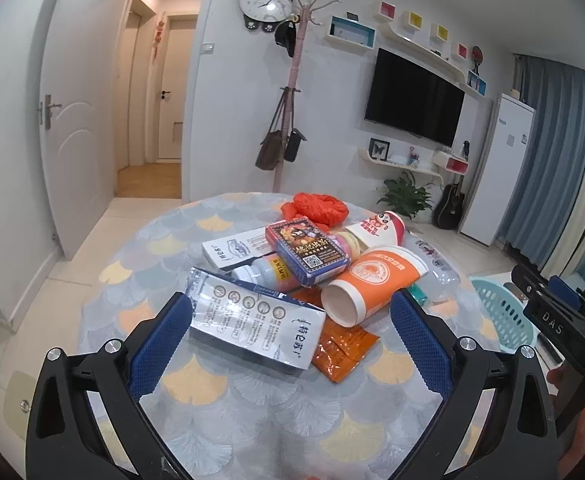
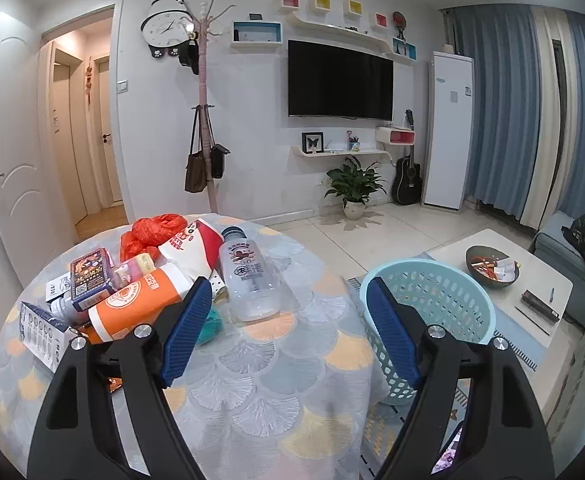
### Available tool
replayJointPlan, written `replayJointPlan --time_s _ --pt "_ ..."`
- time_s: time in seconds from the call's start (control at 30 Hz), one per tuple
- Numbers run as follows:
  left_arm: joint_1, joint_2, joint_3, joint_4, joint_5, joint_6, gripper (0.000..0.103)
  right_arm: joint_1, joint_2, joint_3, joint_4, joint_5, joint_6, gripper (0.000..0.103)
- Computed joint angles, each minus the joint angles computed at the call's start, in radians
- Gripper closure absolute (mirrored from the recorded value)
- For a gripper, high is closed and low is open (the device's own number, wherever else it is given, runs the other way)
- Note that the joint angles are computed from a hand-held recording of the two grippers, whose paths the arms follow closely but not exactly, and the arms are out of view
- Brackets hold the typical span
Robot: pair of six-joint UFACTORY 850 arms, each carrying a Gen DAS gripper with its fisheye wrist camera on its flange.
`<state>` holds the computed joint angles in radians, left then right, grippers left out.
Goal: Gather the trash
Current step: 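Move both grippers toward the trash pile on the table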
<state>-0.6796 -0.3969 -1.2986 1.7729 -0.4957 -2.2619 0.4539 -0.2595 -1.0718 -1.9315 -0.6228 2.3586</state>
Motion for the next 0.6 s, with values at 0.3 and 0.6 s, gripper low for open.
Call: replayJointPlan --time_s 0.3,0.6 --pt "-0.018 -0.005 -0.008 -0.051 -0.064 0.062 0.007 0.008 0.002 0.007 -0.026 -0.025 0.016 0.027" --pt "0.029 0.027 0.050 0.015 0.025 -0.094 0.007 0.023 0.007 0.050 -0.190 -0.141 0.174 0.008"
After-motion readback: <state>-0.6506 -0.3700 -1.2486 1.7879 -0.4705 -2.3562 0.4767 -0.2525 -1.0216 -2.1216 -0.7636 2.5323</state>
